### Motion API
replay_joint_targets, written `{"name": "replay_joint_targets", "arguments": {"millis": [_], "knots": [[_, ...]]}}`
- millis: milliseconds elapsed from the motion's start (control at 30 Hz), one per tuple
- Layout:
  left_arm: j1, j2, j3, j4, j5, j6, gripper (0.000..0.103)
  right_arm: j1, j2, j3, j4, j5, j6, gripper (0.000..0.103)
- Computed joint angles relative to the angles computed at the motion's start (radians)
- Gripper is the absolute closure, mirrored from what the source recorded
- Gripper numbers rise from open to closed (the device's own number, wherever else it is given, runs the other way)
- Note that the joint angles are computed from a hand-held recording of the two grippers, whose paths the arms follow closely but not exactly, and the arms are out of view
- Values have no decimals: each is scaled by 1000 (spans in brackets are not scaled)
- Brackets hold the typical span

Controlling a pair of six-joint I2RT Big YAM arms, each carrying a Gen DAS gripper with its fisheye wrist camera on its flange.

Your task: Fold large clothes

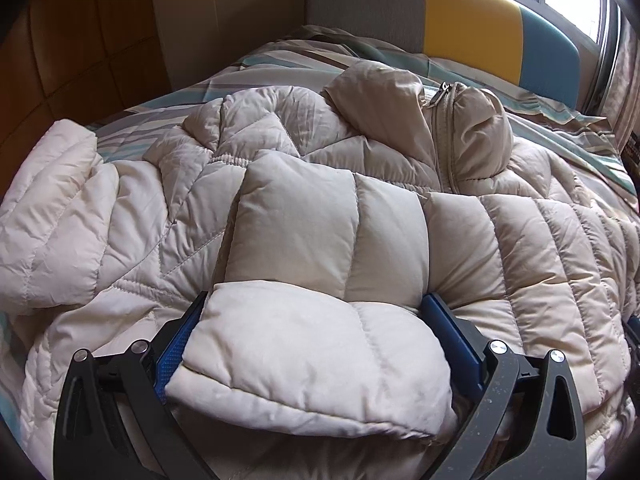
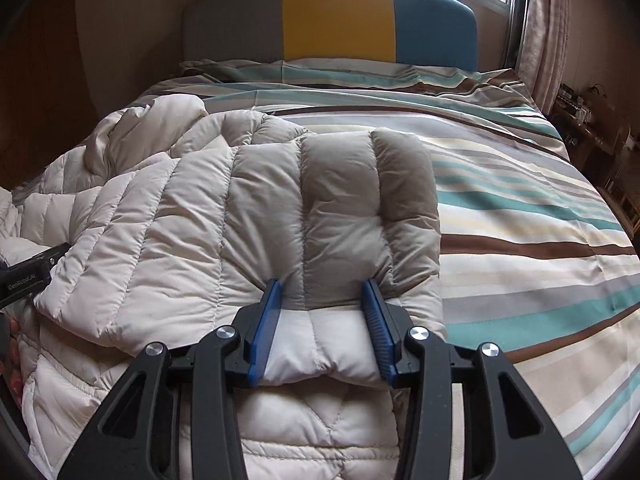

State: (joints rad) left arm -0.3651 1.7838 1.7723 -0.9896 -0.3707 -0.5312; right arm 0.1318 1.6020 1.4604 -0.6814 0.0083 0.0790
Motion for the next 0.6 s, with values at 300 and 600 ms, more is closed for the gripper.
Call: {"name": "replay_joint_targets", "arguments": {"millis": [300, 600], "knots": [[62, -210, -199, 112, 84, -18, 3, 0, 3, 3, 0, 3, -2, 60], [218, -498, -457, 298, -56, 9, 3, 2, -3, -4, 3, 5, -4, 60]]}}
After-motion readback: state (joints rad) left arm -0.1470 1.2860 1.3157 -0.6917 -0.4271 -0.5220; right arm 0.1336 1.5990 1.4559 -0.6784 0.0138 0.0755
